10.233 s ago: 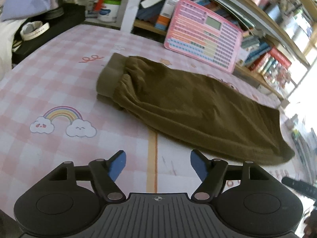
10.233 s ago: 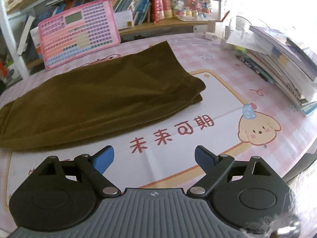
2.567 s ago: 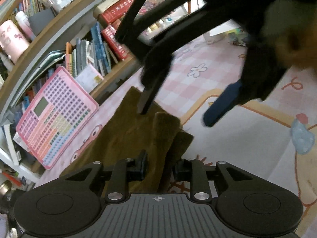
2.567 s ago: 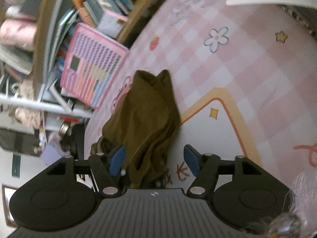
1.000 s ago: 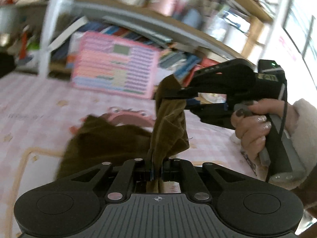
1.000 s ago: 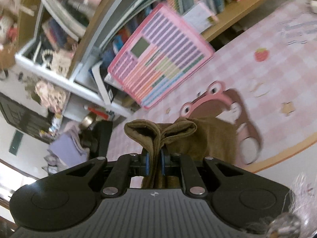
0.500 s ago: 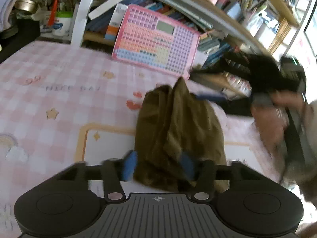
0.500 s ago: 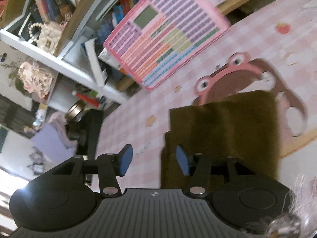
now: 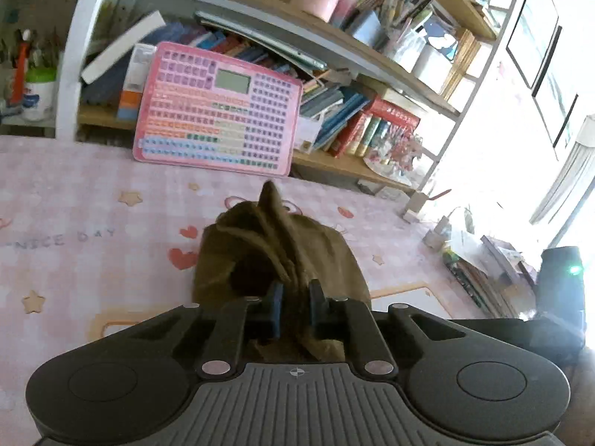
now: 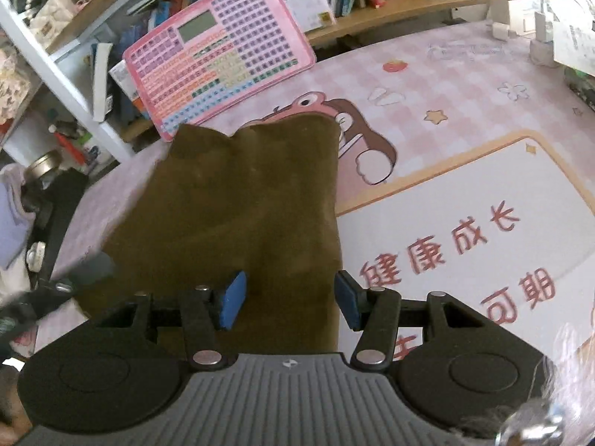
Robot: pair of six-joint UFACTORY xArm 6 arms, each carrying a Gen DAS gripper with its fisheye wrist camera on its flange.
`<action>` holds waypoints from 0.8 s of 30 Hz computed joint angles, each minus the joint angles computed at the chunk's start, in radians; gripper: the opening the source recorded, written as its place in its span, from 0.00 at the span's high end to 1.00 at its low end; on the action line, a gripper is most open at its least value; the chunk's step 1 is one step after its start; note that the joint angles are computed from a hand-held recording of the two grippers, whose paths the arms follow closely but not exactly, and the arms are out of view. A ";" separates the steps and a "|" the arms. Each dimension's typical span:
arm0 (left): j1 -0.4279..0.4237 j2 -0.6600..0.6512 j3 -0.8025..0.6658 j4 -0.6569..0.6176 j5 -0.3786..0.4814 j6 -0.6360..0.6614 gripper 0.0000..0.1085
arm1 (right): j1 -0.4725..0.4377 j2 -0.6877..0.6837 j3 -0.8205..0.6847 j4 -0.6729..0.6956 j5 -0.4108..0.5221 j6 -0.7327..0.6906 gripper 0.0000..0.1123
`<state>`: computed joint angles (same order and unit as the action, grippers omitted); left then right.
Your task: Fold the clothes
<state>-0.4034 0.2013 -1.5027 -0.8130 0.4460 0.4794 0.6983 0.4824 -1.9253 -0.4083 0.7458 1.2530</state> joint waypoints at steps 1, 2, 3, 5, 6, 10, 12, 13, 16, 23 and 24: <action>0.011 0.000 0.012 0.040 0.013 -0.054 0.89 | 0.004 0.001 0.001 0.000 -0.004 -0.004 0.55; 0.030 0.026 0.003 0.114 0.058 -0.149 0.88 | 0.009 0.020 -0.027 0.009 0.017 -0.021 0.55; 0.048 0.054 -0.006 0.145 0.098 -0.206 0.86 | 0.014 0.040 -0.057 0.017 0.039 -0.038 0.54; 0.058 0.061 0.003 0.145 0.052 -0.239 0.81 | 0.021 0.084 -0.112 0.042 0.062 -0.070 0.50; 0.055 0.054 0.014 0.170 -0.007 -0.267 0.81 | 0.024 0.100 -0.132 0.052 0.074 -0.085 0.50; 0.065 0.090 -0.053 -0.005 -0.173 -0.159 0.57 | 0.039 0.126 -0.169 0.057 0.119 -0.103 0.50; 0.091 0.200 -0.223 -0.033 -0.027 -0.151 0.57 | 0.042 0.128 -0.170 0.051 0.123 -0.095 0.50; 0.100 0.265 -0.323 0.006 0.052 -0.196 0.57 | 0.043 0.128 -0.171 0.048 0.124 -0.090 0.50; 0.105 0.430 -0.568 0.087 0.185 -0.314 0.56 | 0.047 0.130 -0.183 0.041 0.141 -0.087 0.50; 0.070 0.531 -0.695 0.153 0.187 -0.280 0.82 | 0.048 0.123 -0.176 0.041 0.148 -0.086 0.50; 0.050 0.474 -0.596 0.137 0.084 -0.176 0.91 | 0.047 0.122 -0.174 0.047 0.146 -0.091 0.50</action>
<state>-0.3535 0.6756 -2.0985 -0.6762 0.5297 0.3038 0.7451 0.6046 -2.0991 -0.3611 0.8917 1.1615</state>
